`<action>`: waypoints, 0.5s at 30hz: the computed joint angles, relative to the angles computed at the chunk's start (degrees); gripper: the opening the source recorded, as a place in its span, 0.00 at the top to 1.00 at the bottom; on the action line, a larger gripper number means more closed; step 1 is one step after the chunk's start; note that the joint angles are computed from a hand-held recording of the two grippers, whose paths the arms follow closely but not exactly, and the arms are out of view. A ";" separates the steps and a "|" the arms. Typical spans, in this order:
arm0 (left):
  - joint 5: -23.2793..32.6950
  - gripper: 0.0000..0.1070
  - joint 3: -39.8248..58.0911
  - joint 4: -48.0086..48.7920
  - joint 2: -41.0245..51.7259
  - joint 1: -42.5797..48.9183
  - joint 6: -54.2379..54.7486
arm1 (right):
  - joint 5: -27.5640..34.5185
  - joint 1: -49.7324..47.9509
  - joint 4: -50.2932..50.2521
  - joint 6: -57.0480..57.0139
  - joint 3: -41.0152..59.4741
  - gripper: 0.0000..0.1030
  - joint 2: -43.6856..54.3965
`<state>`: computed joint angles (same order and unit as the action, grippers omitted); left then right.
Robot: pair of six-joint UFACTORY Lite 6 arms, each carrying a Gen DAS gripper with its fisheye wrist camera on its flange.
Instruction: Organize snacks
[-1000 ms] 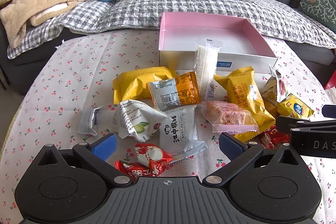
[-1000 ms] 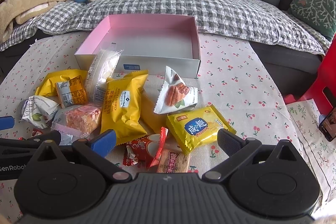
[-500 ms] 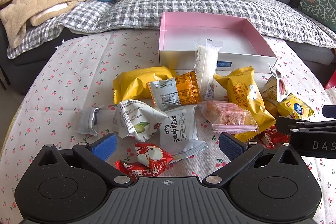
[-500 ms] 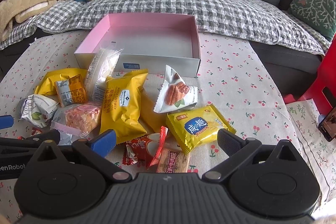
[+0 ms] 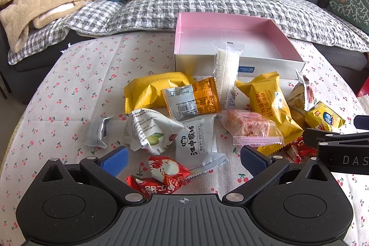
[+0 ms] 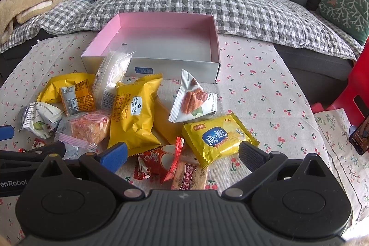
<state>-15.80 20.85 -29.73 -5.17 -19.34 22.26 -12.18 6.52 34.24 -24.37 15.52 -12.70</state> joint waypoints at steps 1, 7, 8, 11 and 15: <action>0.01 0.04 -0.05 -0.13 -0.07 -0.06 0.10 | 0.17 0.00 0.61 -0.66 -0.01 0.00 -0.17; -0.20 0.04 -0.17 -0.28 0.01 -0.07 0.25 | 0.78 0.21 4.47 -4.57 0.44 0.00 -0.49; -0.31 0.04 -0.23 0.23 0.14 0.02 -0.15 | 0.83 0.18 4.45 -4.54 0.39 0.00 -0.53; -0.36 0.04 -0.24 0.14 0.18 -0.03 -0.15 | 0.68 0.16 4.16 -4.29 0.33 0.00 -0.45; -0.49 0.04 -0.37 0.14 0.09 -0.07 -0.18 | 0.90 0.24 6.04 -6.28 0.49 0.00 -0.52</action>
